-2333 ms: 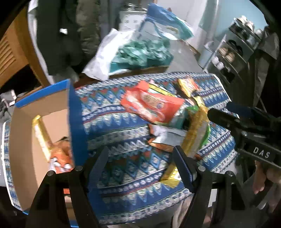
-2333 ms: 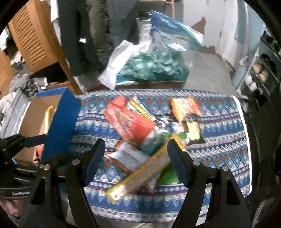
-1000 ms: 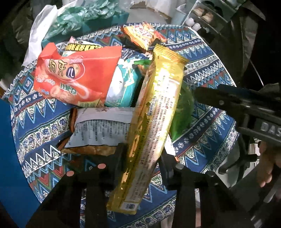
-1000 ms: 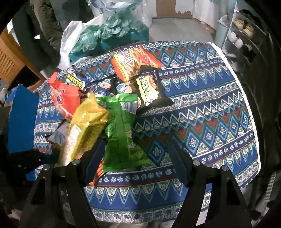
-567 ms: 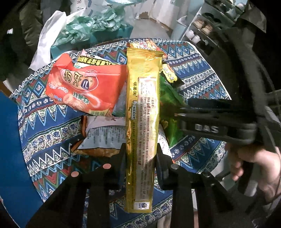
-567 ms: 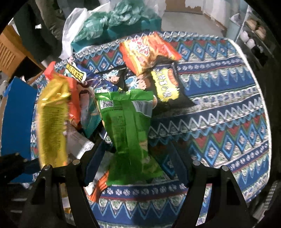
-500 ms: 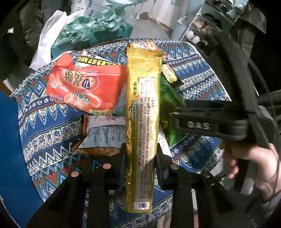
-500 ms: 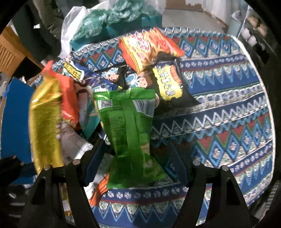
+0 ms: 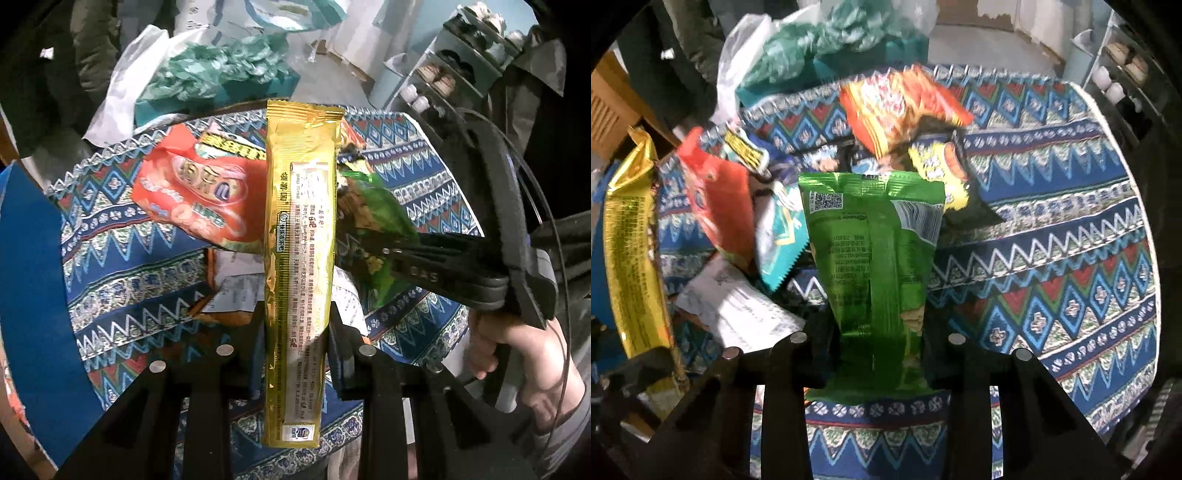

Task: Organize snacks
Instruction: 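Grasp another gold wafer bar with the left tool while the right tool grasps the green snack bag, then carry the gold bar with the left tool while the right tool carries the green bag to the box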

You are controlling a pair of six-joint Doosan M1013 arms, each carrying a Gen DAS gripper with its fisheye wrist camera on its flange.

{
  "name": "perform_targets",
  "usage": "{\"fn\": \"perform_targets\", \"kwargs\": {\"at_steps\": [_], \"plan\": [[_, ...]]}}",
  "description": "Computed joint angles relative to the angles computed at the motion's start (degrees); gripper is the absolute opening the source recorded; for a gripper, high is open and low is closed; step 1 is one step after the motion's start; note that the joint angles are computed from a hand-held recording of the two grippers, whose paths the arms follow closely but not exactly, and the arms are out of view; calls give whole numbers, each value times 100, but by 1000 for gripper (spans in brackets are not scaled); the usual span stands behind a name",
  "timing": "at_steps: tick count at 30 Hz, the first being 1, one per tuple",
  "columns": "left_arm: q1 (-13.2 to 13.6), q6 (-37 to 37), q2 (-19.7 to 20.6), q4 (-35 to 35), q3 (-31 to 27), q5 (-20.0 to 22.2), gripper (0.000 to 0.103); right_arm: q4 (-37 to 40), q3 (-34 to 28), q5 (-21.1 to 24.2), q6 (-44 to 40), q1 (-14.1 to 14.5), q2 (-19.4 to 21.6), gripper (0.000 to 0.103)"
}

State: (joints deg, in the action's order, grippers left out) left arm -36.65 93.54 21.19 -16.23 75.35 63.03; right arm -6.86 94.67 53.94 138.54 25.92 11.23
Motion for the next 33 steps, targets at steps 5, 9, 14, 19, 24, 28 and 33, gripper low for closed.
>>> {"fn": "perform_targets", "kwargs": {"at_steps": [5, 9, 14, 19, 24, 28, 33], "plan": [[51, -48, -135, -6, 78, -107, 29, -167, -21, -56, 136, 55, -144, 34], [93, -172, -181, 22, 54, -101, 29, -272, -66, -71, 150, 139, -238, 34], [164, -211, -258, -2, 47, -114, 29, -322, -266, -82, 67, 252, -236, 34], [244, -239, -376, 32, 89, -203, 29, -505, -465, -128, 17, 399, -217, 34], [352, -366, -480, 73, 97, -236, 29, -559, -621, -178, -70, 483, -180, 34], [463, -445, -531, 79, 68, -282, 29, -525, -820, -192, -227, 543, -78, 34], [652, -520, -600, 31, 66, -323, 29, -453, -1114, -203, -445, 608, 86, 34]]}}
